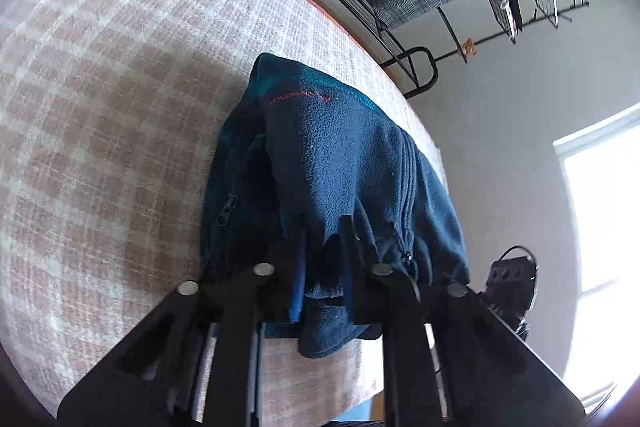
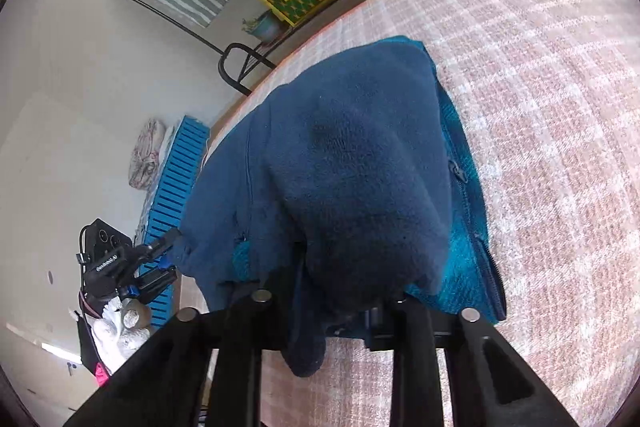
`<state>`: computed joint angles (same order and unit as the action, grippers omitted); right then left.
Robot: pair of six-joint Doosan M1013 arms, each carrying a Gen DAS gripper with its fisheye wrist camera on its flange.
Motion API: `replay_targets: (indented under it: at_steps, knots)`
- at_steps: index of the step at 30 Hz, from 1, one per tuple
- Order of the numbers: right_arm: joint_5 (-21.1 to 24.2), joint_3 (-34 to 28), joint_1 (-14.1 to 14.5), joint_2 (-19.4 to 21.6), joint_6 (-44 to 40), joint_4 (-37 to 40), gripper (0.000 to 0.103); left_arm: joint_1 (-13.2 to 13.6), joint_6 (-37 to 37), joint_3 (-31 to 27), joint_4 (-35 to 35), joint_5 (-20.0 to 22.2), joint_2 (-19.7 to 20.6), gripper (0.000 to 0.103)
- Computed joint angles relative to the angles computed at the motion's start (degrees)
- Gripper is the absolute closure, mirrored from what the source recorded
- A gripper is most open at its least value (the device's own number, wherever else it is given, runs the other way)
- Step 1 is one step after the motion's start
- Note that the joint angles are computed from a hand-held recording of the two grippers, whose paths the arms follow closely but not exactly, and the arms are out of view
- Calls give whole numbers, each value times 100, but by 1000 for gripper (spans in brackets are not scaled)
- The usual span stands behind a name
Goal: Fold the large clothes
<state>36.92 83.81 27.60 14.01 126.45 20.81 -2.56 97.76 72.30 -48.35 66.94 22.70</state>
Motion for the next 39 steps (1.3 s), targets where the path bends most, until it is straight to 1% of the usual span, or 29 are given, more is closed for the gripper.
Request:
replay_targets:
  at_steps: [1, 3, 4, 6, 7, 9, 11, 13, 15, 18, 20, 22, 24, 25, 27, 29, 30, 33, 35, 36, 37, 38, 39]
  knots:
    - [-98, 35, 3, -28, -70, 111, 94, -2, 107, 38, 35, -72, -50, 95]
    - [-195, 41, 25, -104, -151, 116, 95, 59, 170, 100, -82, -83, -125, 96]
    - [-326, 93, 30, -180, -249, 247, 96, 102, 226, 144, -185, -84, -178, 97]
    - [-660, 276, 62, -381, -526, 737, 96, 164, 386, 244, -180, -118, -315, 97]
    - [-716, 329, 96, -464, -553, 735, 96, 184, 484, 294, -140, -127, -365, 97]
    - [-609, 423, 194, -588, -191, 212, 97, 172, 559, 391, 208, -190, -414, 97]
    - [-250, 509, 215, -554, 172, -101, 97, 119, 409, 475, 660, -73, -337, 97]
    - [149, 630, 171, -439, 416, -1, 97, 46, 356, 595, 934, -89, -290, 97]
    - [265, 682, 186, -349, 512, -60, 97, -18, 401, 670, 1081, -246, -332, 97]
    - [374, 520, 265, -315, 393, -493, 96, -52, 554, 669, 1222, -371, -433, 95]
    - [418, 489, 282, -397, 394, -560, 83, -59, 662, 651, 1336, -395, -517, 93]
    - [525, 465, 294, -499, 458, -674, 78, -42, 713, 687, 1444, -537, -656, 90]
    - [697, 416, 359, -617, 743, -1173, 77, -16, 783, 719, 1546, -736, -807, 90]
    - [795, 389, 408, -681, 905, -1512, 77, -11, 725, 760, 1649, -971, -906, 90]
    - [1153, 255, 533, -750, 1343, -2419, 77, 12, 717, 828, 1642, -1374, -1074, 90]
    - [1495, 74, 640, -748, 1768, -3349, 77, -32, 797, 736, 1547, -1591, -1110, 90]
    - [1533, -22, 664, -724, 1827, -3633, 77, -72, 923, 672, 1484, -1622, -1099, 90]
    - [1098, -154, 570, -660, 1554, -3707, 77, -264, 1020, 406, 1406, -1563, -960, 90]
    - [685, -224, 559, -559, 1504, -3889, 77, -394, 1155, 142, 1282, -1270, -746, 90]
    - [557, -319, 546, -456, 1433, -3921, 77, -468, 1158, 64, 1394, -1135, -651, 90]
    - [585, -447, 521, -334, 1241, -3811, 77, -531, 1101, 50, 1531, -1072, -583, 90]
    - [676, -592, 494, -196, 1038, -3673, 77, -569, 1063, 99, 1547, -1050, -529, 90]
    - [704, -682, 480, -90, 909, -3572, 77, -581, 1004, 132, 1581, -941, -460, 90]
